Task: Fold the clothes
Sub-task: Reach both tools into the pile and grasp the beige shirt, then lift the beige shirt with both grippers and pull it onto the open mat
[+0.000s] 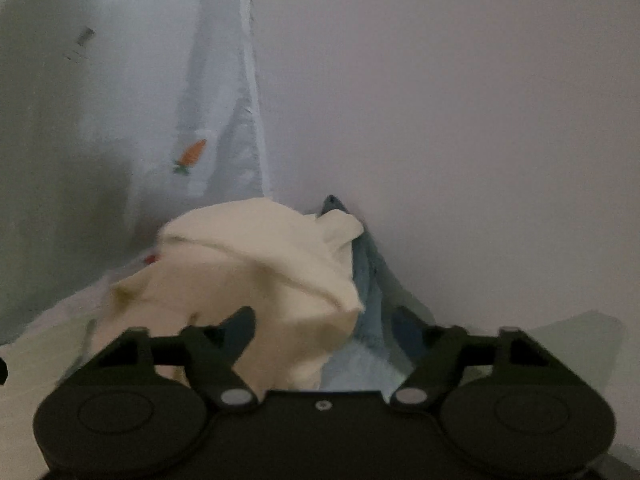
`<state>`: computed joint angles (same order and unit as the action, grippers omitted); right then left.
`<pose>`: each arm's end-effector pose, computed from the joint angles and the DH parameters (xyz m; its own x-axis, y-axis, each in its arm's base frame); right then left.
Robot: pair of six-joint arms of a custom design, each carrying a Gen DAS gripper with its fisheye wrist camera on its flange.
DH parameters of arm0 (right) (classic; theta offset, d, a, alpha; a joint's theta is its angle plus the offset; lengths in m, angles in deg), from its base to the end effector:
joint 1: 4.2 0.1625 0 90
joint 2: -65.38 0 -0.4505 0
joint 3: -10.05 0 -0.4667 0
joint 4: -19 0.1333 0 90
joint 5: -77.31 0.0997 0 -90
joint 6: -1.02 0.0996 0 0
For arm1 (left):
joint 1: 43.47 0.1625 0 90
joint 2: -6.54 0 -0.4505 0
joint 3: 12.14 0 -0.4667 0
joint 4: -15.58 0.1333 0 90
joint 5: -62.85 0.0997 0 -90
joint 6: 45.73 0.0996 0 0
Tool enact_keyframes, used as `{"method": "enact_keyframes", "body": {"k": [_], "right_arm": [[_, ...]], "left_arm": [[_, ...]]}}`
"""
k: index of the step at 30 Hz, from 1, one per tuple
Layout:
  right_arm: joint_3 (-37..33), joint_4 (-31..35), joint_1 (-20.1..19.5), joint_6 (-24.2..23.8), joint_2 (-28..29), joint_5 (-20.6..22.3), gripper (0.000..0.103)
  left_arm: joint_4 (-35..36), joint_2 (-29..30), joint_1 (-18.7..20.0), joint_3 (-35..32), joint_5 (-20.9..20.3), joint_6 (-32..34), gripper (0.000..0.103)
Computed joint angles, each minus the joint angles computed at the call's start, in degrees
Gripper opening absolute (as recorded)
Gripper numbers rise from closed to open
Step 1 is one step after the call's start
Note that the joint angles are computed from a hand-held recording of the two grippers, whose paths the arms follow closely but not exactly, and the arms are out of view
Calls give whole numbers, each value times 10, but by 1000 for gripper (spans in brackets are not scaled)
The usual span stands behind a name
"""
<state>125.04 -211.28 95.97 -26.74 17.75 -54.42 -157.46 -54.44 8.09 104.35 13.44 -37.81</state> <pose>0.1690 -0.5626 0.1381 -0.7253 0.3029 0.6182 -0.4404 0.4861 -0.7548 -0.2217 -0.5980 0.1508 -0.6983 0.3300 -0.6352 0.6538 0.6554 -0.3783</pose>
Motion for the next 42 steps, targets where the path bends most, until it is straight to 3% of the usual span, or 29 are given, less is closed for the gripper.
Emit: {"method": "enact_keyframes", "body": {"k": [3, 5, 7, 8, 9, 10, 16, 21, 25, 30, 36, 39, 42], "right_arm": [[-29, 10, -20, -13, 13, 5, 57], [-36, 15, -32, -19, 17, 19, 51], [-29, 23, -41, -18, 12, 51, 32], [-24, 28, -44, -17, 9, 66, 20], [-24, 26, -42, -22, 11, 67, 17], [-26, 17, -38, -34, 16, 63, 13], [2, -4, -14, -30, 4, 63, 7], [23, -7, 26, -28, -7, 78, 6], [57, -11, 72, -20, -11, 87, 6], [94, 5, 134, 14, -1, 90, 6], [118, 73, 213, 119, 32, 113, 5], [118, 119, 251, 170, 55, 120, 5], [119, 160, 277, 210, 74, 156, 5]], "left_arm": [[-4, 60, 34, -64, -68, 33, 74], [9, 91, 46, -97, -87, 38, 74], [19, 119, 56, -126, -104, 43, 70], [25, 128, 60, -136, -112, 39, 47], [28, 134, 62, -142, -117, 35, 28], [23, 134, 61, -140, -117, 29, 3], [-40, 96, 43, -93, -93, 24, 0], [-108, 21, 14, -17, -7, 16, 0], [-145, -72, -10, 67, 73, -6, 0], [-87, -228, -39, 179, 144, -106, 0], [147, -458, -68, 284, 185, -255, 0], [310, -588, -79, 316, 200, -333, 0], [466, -701, -83, 325, 208, -392, 0]]}}
